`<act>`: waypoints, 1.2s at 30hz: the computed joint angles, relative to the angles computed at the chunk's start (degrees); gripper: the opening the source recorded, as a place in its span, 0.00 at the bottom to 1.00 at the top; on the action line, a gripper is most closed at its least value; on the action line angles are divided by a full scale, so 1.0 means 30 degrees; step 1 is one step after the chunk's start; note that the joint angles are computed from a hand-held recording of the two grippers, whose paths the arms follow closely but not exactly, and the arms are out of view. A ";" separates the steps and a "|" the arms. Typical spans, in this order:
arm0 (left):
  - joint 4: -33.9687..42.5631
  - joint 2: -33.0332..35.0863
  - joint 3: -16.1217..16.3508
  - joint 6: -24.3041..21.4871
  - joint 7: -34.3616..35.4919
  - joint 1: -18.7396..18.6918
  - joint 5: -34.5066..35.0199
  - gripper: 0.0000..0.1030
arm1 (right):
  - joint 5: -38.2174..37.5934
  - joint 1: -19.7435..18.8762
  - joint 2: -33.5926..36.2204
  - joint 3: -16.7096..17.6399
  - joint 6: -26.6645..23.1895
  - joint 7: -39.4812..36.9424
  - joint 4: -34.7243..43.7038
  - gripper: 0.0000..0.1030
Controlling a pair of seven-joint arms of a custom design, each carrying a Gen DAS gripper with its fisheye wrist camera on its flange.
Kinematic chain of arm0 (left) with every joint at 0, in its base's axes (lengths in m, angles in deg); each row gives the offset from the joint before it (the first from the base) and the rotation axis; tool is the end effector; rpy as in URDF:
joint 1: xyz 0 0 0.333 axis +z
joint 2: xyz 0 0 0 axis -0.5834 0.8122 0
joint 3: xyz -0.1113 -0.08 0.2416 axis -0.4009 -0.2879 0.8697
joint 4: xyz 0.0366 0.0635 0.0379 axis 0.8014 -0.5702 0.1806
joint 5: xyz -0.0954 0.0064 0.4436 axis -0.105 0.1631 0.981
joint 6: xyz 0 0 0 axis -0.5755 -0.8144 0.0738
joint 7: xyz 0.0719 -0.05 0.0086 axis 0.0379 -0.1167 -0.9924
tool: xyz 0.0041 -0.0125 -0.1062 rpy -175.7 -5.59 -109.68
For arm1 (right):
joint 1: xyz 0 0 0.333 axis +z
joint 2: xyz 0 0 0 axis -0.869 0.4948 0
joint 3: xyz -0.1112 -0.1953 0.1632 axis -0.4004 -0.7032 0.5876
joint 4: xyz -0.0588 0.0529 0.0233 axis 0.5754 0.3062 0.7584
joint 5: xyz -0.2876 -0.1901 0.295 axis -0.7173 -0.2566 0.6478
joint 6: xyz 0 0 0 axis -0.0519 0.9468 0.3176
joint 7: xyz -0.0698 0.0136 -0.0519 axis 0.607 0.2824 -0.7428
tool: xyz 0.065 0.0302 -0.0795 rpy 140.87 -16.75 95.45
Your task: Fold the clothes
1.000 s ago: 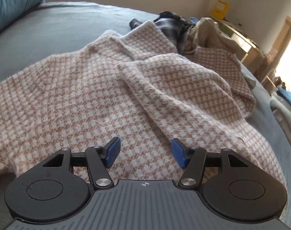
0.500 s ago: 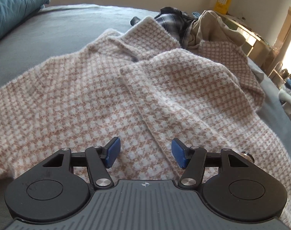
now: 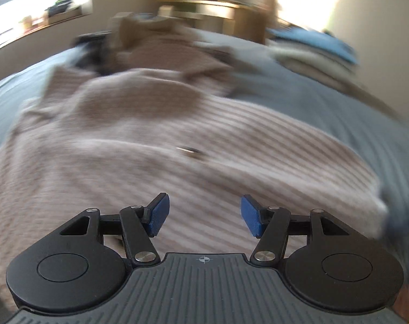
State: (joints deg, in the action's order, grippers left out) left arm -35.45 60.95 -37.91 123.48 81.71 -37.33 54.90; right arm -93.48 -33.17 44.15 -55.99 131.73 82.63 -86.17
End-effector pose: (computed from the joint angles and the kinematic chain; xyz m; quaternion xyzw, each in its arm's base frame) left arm 0.7555 -0.2188 0.4957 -0.1688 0.9071 -0.3836 0.0393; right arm 0.4630 0.4055 0.5119 -0.5448 0.7556 -0.1801 0.3160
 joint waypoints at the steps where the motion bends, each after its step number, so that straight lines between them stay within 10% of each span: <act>1: -0.0899 -0.0596 -0.0235 -0.0369 0.0997 0.0258 -0.0235 0.57 | -0.1175 -0.0379 -0.0936 0.0198 -0.0781 0.2200 -0.0745 0.38; 5: -0.3947 -0.2578 -0.0271 -0.1128 0.4358 0.0464 -0.0724 0.57 | -0.1556 -0.1444 -0.2819 0.0088 -0.3044 0.5678 -0.2690 0.49; 9: -0.6614 -0.4241 0.0170 -0.0458 0.6721 0.0100 -0.0914 0.57 | 0.0258 -0.1835 -0.2530 -0.0910 -0.1499 0.4782 -0.3797 0.48; 11: -0.7024 -0.4516 0.0386 -0.0190 0.7112 -0.0033 -0.1276 0.57 | 0.0155 -0.2151 -0.2421 -0.0901 -0.0386 0.4873 -0.4092 0.34; 12: -0.6716 -0.4333 0.0517 -0.0426 0.6836 -0.0143 -0.1197 0.57 | -0.0218 -0.2343 -0.2436 -0.0788 0.0203 0.5159 -0.4210 0.07; 21: -0.6032 -0.3713 0.0646 -0.0541 0.6530 -0.0218 -0.1083 0.58 | -0.2416 -0.2970 -0.3733 0.0048 -0.3113 0.8947 -0.5231 0.00; 26: -0.5693 -0.3491 0.0680 -0.0715 0.6375 -0.0285 -0.0977 0.58 | -0.2692 -0.3147 -0.5662 0.0395 -0.2006 1.0907 -0.6978 0.01; 32: -0.5195 -0.3183 0.0668 -0.0978 0.5916 -0.0375 -0.0623 0.58 | -0.3705 -0.2867 -0.3116 0.0114 0.0318 0.5583 -0.3943 0.12; 36: -0.5249 -0.3206 0.0662 -0.0914 0.5723 -0.0370 -0.0529 0.58 | -0.1497 -0.1980 0.0684 -0.1031 0.2237 -0.2225 -0.0481 0.12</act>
